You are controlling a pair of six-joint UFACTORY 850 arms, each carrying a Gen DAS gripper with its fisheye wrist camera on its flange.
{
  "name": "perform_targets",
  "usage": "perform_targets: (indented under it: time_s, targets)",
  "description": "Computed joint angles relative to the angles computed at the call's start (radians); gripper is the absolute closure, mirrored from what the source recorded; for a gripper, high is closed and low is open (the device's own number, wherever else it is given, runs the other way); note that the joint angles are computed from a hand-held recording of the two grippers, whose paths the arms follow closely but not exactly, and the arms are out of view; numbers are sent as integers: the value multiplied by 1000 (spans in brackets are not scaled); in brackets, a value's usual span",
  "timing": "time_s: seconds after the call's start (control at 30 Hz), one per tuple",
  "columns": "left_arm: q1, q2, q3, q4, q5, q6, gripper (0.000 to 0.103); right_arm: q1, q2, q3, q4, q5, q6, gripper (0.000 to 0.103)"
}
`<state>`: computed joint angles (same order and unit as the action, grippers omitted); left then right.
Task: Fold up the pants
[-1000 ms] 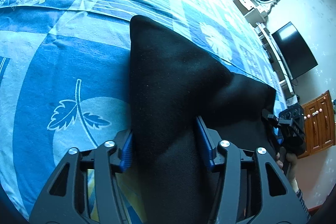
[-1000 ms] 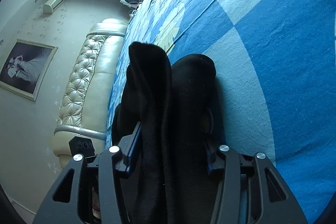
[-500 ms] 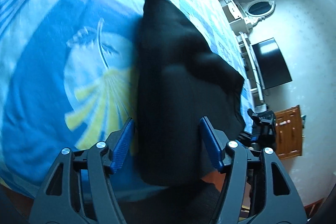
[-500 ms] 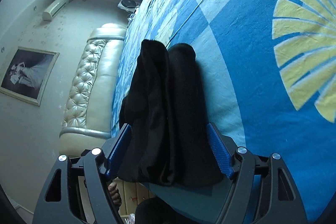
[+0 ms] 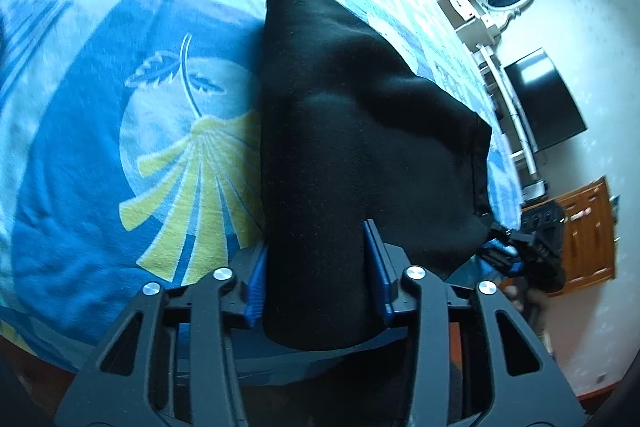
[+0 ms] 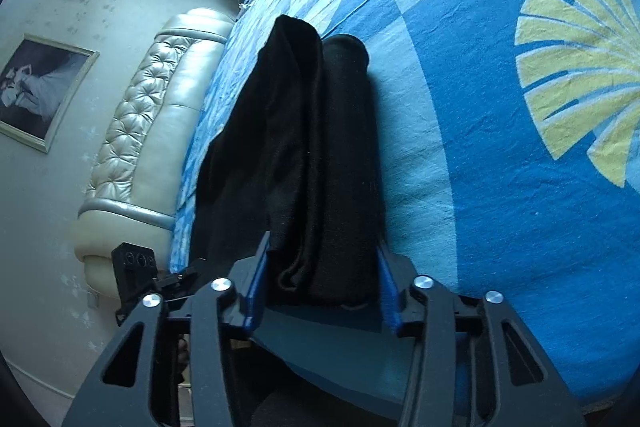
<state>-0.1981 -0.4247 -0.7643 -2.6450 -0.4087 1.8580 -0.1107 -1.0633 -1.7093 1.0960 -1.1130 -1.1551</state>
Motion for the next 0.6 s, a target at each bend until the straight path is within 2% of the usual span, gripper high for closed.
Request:
perform_targets:
  time_s: [0.13, 0.3, 0.47, 0.6]
  targets:
    - [-11, 13, -4, -67, 42, 64, 65, 8, -3, -4, 5, -4, -2, 60]
    - [-3, 36, 25, -110, 35, 76, 65, 17, -9, -4, 5, -18, -5, 60]
    - [-22, 68, 55, -232, 59, 179, 66, 29, -16, -9, 1, -28, -10, 60]
    - [-21, 79, 77, -248, 52, 187, 66, 30, -27, -19, 1, -35, -6, 60]
